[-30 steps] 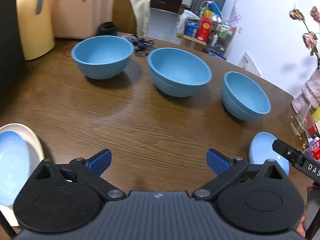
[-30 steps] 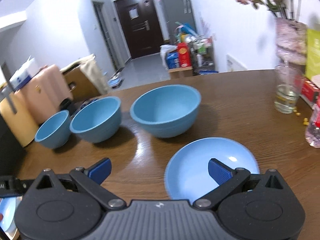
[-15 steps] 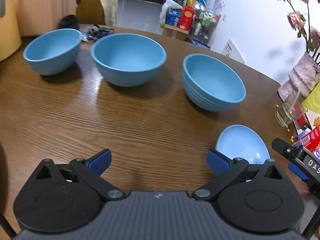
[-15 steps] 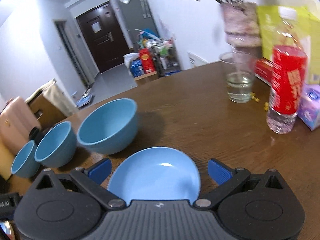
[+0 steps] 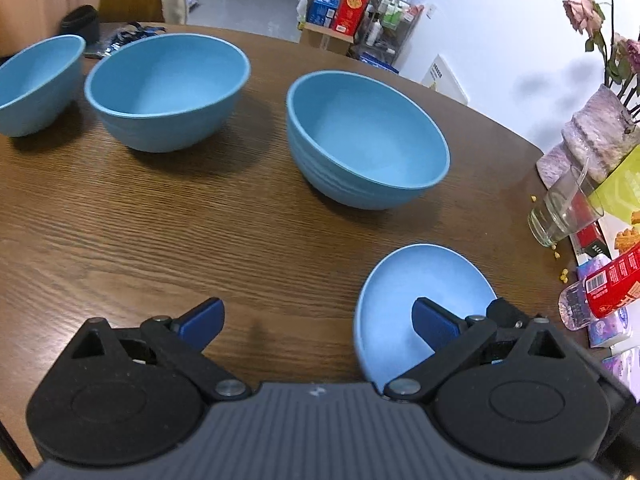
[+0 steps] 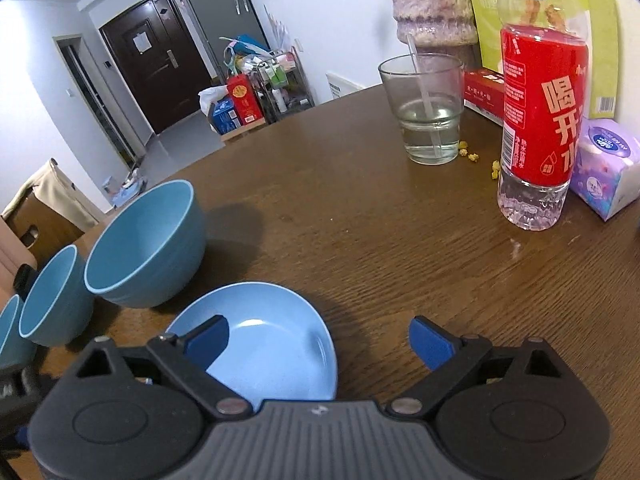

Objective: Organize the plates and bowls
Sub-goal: 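Close the right gripper on the small plate rim while the left gripper closes beside it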

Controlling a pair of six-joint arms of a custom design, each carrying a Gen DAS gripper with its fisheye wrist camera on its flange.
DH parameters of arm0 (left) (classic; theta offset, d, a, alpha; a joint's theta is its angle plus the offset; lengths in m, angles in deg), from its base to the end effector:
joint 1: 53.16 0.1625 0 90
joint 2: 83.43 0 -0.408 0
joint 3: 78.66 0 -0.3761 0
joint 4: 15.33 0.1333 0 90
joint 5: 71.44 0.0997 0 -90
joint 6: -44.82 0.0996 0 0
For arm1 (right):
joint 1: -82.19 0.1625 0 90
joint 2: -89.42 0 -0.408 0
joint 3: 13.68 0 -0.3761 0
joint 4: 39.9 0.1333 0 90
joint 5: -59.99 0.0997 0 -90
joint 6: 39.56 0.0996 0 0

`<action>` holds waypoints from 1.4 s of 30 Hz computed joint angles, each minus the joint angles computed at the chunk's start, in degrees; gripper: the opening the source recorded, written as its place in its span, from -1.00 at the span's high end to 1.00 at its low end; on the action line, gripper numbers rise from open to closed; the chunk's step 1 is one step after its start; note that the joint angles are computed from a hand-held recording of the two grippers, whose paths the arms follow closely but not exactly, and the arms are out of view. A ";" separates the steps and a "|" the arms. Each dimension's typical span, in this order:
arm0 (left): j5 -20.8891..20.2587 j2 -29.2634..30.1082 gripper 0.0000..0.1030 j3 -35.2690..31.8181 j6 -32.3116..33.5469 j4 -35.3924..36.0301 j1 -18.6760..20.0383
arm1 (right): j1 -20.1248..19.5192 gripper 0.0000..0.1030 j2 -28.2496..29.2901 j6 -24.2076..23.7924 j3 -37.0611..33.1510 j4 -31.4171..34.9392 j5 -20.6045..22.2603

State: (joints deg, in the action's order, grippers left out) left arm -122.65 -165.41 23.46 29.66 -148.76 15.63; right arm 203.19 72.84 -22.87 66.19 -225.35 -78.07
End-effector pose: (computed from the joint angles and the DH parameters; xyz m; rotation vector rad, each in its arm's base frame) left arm -0.0101 -0.5670 0.4051 -0.0495 2.5220 -0.7690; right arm 0.4009 -0.5523 -0.0603 -0.0071 -2.4021 1.0576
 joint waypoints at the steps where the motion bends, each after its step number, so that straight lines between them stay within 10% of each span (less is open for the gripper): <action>1: -0.19 0.52 -0.96 -0.32 0.00 -0.02 0.16 | 0.01 -0.84 0.20 -0.07 -0.24 0.18 -0.26; 25: -7.20 4.46 0.42 -2.28 5.31 -0.08 3.57 | -2.16 0.57 -0.07 4.55 -0.01 3.89 3.09; 42: -8.37 3.96 0.82 -0.60 7.35 -2.88 4.04 | -2.22 0.81 0.89 1.37 -0.39 1.60 3.87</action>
State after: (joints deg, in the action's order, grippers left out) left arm -131.02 -161.45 22.86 37.02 -151.64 19.67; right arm 200.96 73.73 -21.50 65.80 -223.75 -74.20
